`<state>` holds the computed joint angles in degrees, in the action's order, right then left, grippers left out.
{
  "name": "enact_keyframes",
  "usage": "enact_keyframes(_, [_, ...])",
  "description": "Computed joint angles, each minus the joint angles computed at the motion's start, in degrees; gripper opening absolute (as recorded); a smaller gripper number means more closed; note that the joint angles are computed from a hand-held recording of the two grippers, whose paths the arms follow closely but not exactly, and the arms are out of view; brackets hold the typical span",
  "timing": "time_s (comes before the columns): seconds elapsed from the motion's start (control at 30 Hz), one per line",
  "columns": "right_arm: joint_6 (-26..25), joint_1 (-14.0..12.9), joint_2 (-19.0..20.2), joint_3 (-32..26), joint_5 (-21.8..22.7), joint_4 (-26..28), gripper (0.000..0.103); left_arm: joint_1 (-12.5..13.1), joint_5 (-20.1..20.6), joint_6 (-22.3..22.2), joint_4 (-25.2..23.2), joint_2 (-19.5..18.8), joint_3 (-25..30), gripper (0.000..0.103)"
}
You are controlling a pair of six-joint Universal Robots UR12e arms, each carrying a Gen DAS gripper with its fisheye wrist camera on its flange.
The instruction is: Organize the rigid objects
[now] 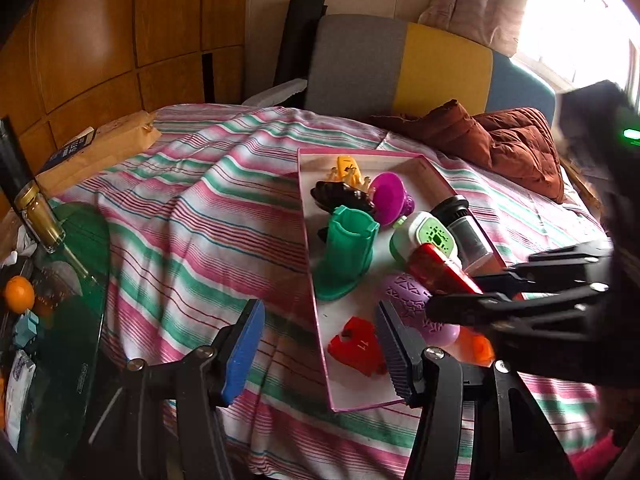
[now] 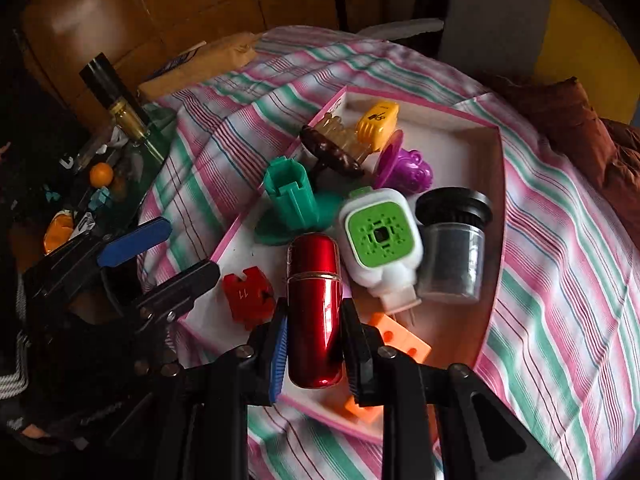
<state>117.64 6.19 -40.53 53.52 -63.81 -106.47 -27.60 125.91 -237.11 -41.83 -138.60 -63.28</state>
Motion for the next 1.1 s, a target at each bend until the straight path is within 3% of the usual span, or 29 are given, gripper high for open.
enact_keyframes(0.07, [2.9, 0.9, 1.1, -1.0, -1.6, -1.5, 0.023, 0.1, -0.1, -0.4, -0.2, 0.2, -0.4, 0.058])
enact_keyframes(0.17, [8.0, 0.9, 2.6, -3.3, 0.3, -0.5, 0.023, 0.2, -0.2, -0.9, -0.5, 0.3, -0.6, 0.058])
enact_keyframes(0.27, [10.4, 1.2, 2.8, -2.8, 0.5, -3.3, 0.024, 0.3, -0.5, -1.0, -0.5, 0.3, -0.7, 0.058])
enact_keyframes(0.43, [12.4, 0.9, 2.8, -2.6, 1.1, -3.3, 0.039, 0.3, -0.9, -1.1, -1.0, 0.2, -0.4, 0.06])
enact_keyframes(0.7, [14.0, -0.7, 1.4, 0.1, 4.3, -6.7, 0.039, 0.0, 0.1, -0.8, -1.9, -0.2, 1.0, 0.067])
enact_keyframes(0.8, [16.0, -1.5, 0.0, 3.3, 4.8, -11.7, 0.039, -0.3, 0.5, -0.1, -2.1, -0.5, 1.7, 0.071])
enact_keyframes(1.0, [21.8, -2.7, -3.5, 11.9, 2.2, -27.7, 0.041, -0.8, 0.5, 1.8, -3.2, -1.6, 4.0, 0.072])
enact_keyframes(1.1, [24.2, -3.0, -4.7, 15.4, -0.1, -35.1, 0.041, -1.1, 0.5, 2.5, -3.3, -2.1, 5.0, 0.081])
